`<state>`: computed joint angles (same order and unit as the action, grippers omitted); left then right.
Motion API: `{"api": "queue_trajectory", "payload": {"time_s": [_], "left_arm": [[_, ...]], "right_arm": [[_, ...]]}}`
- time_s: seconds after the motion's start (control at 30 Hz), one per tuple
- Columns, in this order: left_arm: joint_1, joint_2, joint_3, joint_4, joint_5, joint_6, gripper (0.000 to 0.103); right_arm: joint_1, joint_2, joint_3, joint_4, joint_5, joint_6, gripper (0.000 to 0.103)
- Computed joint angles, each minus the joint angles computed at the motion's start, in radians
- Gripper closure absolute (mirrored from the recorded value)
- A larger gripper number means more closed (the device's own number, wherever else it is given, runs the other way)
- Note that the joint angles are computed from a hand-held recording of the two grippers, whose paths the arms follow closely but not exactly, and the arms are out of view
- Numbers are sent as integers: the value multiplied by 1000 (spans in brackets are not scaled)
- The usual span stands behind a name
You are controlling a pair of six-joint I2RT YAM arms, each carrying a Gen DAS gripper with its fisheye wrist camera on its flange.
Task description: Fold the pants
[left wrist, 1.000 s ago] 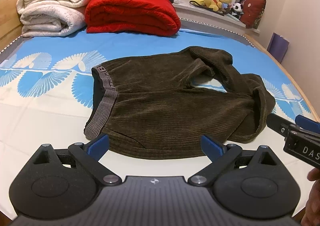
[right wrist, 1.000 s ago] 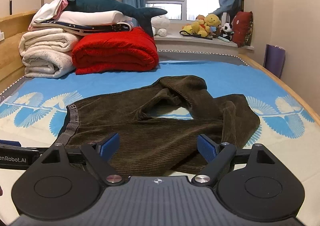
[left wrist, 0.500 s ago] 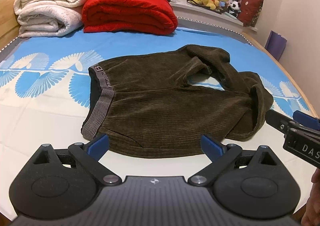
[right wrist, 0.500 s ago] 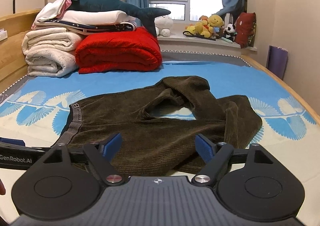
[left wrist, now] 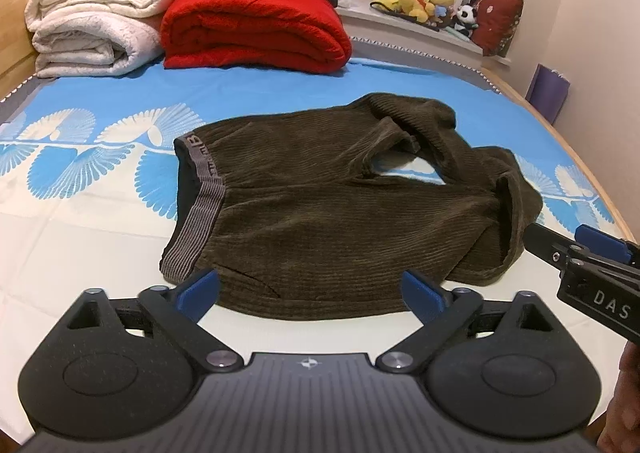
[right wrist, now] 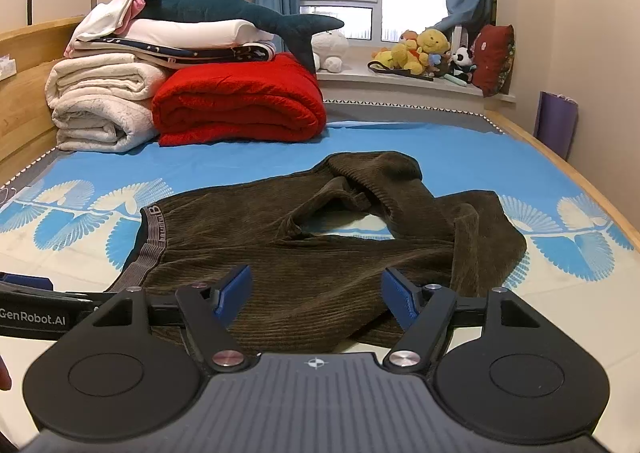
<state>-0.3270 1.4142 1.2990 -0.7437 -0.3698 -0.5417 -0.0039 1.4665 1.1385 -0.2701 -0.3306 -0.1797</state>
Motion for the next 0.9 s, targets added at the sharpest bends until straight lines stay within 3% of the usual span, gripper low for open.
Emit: {"api": "queue_trajectory", "payload": {"time_s": [0.07, 0.1, 0.13, 0.17, 0.23, 0.33, 0.47, 0.5, 0.57, 0.6, 0.67, 0.7, 0.8, 0.87, 0.9], "left_arm": [[17, -19, 5, 11, 38, 53, 51], [34, -22, 16, 15, 77, 89, 62], [62, -19, 43, 12, 129, 144, 81], [89, -8, 85, -1, 157, 200, 86], [140, 25, 176, -25, 191, 300, 86], [258, 86, 300, -42, 315, 397, 85], [445, 79, 149, 166, 435, 407, 85], [493, 134, 157, 104, 440, 387, 85], [539, 252, 265, -69, 382, 288, 88], [579, 286, 286, -91, 440, 247, 88], [643, 347, 318, -87, 574, 181, 88], [652, 364, 322, -75, 589, 170, 88], [653, 457, 374, -81, 553, 161, 86], [670, 493, 366, -44, 570, 169, 73], [669, 542, 408, -83, 552, 167, 71]], "right_arm": [[-7, -5, -2, 11, -5, 4, 37], [-15, -14, -15, 34, -20, 14, 42], [-27, -22, -23, 50, -33, 17, 47], [-41, -29, -31, 73, -54, 20, 51], [-77, -37, -45, 126, -106, 27, 61], [-144, -14, -35, 216, -182, 11, 62], [-210, 127, 89, 265, -155, -13, 62], [-226, 181, 144, 248, -142, 9, 60], [-244, 312, 282, 155, -84, 37, 60], [-249, 389, 359, 97, -47, 54, 60], [-253, 536, 525, -54, -2, 75, 60], [-254, 610, 610, -127, 1, 89, 60], [-228, 809, 846, -271, -6, 145, 59], [-197, 910, 962, -311, 45, 123, 52], [-178, 971, 1052, -370, 55, 122, 49]]}}
